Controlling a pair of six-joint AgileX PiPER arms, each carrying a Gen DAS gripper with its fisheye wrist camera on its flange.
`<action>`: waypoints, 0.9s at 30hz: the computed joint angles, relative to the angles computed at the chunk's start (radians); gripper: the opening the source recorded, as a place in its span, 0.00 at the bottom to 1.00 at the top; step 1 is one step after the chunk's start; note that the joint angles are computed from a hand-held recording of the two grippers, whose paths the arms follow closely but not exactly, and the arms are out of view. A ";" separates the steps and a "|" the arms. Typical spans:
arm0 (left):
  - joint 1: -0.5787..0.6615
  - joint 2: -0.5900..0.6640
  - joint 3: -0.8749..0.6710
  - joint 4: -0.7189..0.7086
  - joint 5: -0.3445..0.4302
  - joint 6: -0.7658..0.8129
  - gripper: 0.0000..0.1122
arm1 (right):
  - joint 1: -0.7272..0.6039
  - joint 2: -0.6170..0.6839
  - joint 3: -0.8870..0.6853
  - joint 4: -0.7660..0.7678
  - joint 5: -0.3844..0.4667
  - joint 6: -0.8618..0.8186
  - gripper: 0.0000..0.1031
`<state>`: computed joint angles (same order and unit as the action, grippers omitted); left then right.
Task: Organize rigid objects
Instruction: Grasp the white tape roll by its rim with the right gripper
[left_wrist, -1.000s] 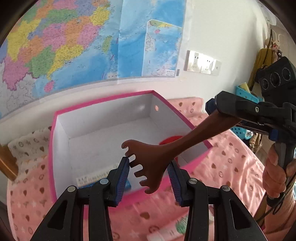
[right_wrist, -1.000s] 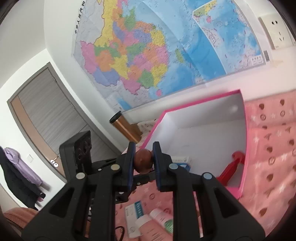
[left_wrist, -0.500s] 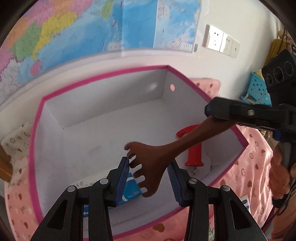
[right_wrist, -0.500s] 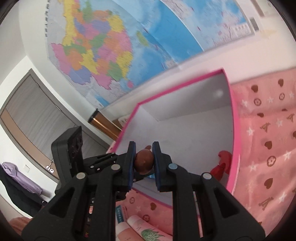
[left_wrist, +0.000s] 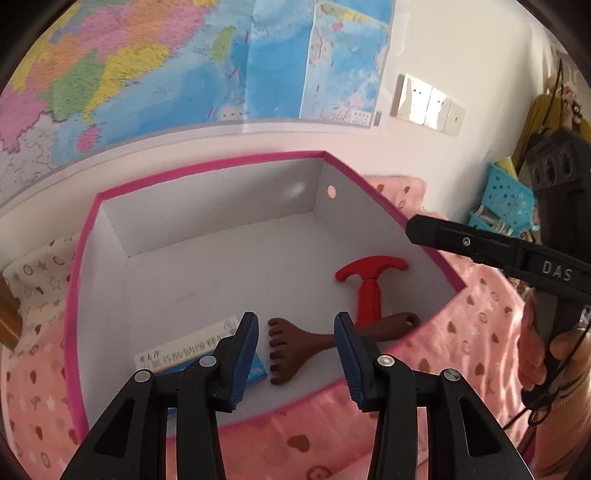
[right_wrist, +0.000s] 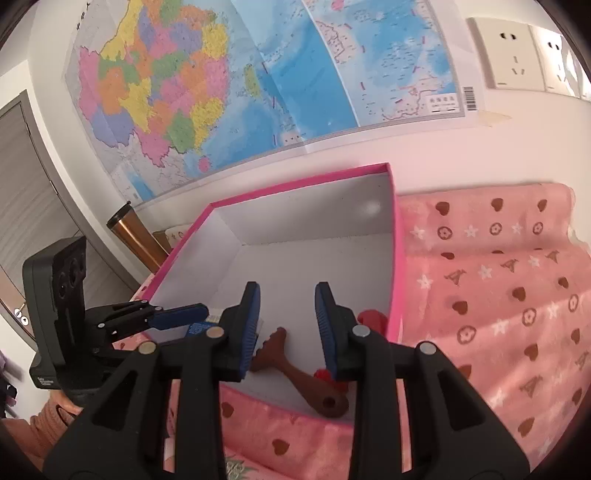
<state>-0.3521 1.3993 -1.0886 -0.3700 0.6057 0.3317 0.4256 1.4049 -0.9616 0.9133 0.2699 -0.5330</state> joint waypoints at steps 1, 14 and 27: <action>0.007 -0.023 0.019 -0.021 -0.003 0.016 0.40 | -0.006 -0.020 0.021 0.032 0.006 -0.031 0.32; 0.046 -0.272 0.225 -0.237 0.030 0.208 0.50 | 0.051 -0.244 0.241 -0.015 0.048 -0.017 0.34; -0.130 -0.272 0.359 -0.266 -0.021 0.139 0.53 | 0.126 -0.221 0.412 -0.316 0.027 0.274 0.36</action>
